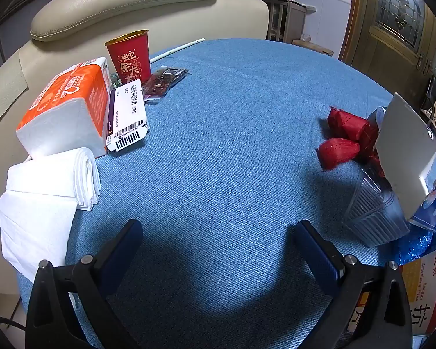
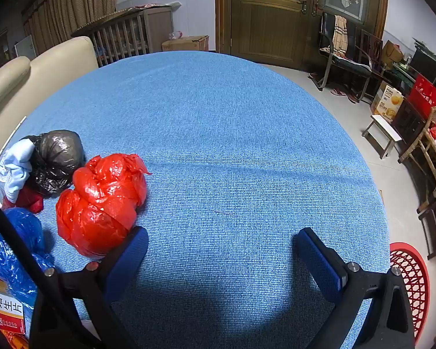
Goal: Collect trash
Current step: 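Move both tools over the table toward the scattered trash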
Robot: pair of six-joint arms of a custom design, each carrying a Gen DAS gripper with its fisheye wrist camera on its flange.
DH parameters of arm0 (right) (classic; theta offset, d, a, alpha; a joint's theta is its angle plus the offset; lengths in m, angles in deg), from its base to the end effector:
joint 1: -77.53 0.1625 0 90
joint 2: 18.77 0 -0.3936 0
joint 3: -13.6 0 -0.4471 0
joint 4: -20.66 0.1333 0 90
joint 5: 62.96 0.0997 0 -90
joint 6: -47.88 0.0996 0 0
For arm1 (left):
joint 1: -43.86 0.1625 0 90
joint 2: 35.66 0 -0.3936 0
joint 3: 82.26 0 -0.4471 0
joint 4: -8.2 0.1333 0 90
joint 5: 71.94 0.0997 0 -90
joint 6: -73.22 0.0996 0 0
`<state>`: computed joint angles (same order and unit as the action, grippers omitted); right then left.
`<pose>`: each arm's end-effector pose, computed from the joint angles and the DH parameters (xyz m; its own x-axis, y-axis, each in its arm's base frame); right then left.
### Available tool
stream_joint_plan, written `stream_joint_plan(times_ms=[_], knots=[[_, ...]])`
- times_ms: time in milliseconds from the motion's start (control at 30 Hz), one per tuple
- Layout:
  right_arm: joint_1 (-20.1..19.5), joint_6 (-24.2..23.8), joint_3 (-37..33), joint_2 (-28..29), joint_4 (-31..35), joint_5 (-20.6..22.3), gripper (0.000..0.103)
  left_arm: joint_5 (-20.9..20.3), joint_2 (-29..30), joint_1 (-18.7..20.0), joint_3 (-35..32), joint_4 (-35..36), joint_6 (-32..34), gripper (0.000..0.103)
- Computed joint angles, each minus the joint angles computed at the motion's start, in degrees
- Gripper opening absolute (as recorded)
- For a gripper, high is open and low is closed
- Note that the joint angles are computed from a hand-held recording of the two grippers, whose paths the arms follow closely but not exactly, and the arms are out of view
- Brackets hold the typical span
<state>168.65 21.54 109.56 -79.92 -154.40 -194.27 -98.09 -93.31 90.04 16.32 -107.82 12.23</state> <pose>0.0808 -0.6768 0.2808 -0.6764 0.1579 0.7194 -0.3488 0.7916 -0.5017 -0.2779 -0.6112 0.1340 -0.6618 -0.3809 -0.6457 0.1862 0.7507 -0.6338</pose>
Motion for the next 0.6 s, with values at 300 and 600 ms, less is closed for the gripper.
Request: stream_joint_plan(times_ms=[300, 600], knots=[[-0.03, 0.18, -0.07, -0.01, 0.2, 0.17, 0.103, 0.02, 0.06, 0.0, -0.08, -0.06, 0.09, 0.103], [1.88, -3.97, 4.25, -4.28, -4.46, 1.51, 0.103, 5.65, -2.36, -3.59, 1.98, 2.12, 1.51, 0.103]])
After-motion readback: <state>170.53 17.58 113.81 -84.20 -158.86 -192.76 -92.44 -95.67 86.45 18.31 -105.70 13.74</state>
